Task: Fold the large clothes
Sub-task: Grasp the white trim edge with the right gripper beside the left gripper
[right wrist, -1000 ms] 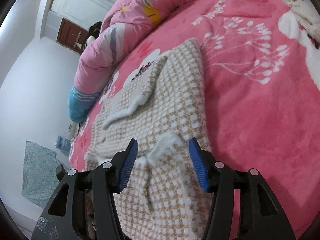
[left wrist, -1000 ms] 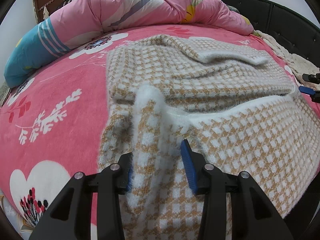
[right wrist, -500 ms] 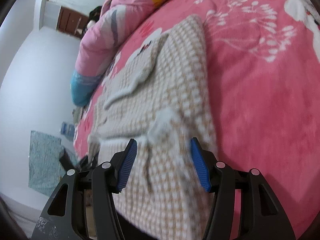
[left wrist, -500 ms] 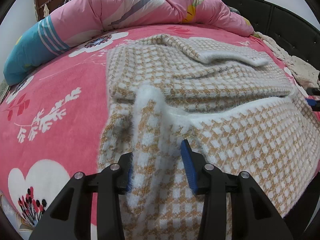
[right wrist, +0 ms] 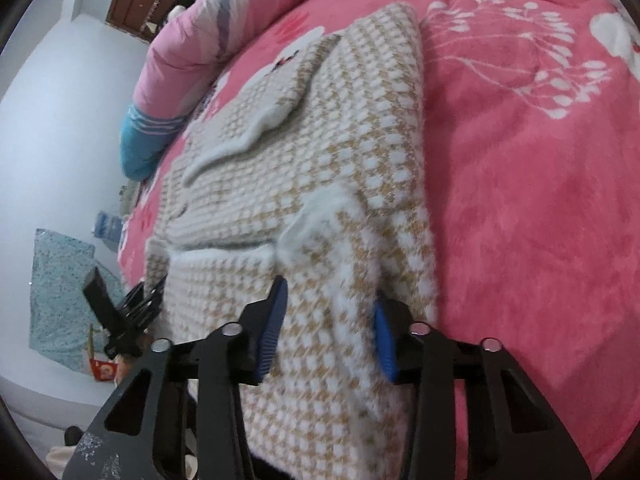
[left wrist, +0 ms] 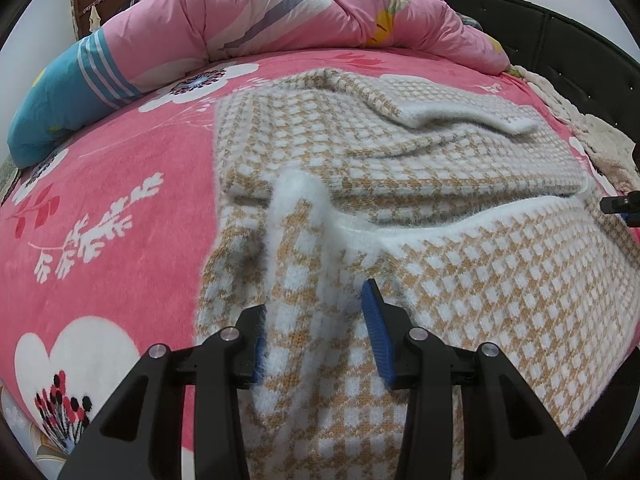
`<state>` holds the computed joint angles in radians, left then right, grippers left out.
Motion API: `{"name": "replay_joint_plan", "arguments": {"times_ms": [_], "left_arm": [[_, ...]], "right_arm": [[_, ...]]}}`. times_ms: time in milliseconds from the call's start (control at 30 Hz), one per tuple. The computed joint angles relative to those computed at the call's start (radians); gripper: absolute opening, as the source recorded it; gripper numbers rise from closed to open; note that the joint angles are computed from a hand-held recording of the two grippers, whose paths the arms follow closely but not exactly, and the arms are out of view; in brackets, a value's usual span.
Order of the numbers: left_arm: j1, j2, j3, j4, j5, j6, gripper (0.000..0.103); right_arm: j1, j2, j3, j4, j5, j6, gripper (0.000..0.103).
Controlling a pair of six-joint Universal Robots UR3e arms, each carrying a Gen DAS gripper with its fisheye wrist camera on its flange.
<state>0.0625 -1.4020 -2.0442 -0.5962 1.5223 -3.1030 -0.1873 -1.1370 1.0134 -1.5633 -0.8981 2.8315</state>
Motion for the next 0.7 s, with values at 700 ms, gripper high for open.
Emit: {"name": "replay_joint_plan", "arguments": {"times_ms": [700], "left_arm": [[0.003, 0.004, -0.004, 0.000, -0.005, 0.000, 0.040]], "right_arm": [[0.214, -0.025, 0.075, -0.287, -0.334, 0.100, 0.014]]}}
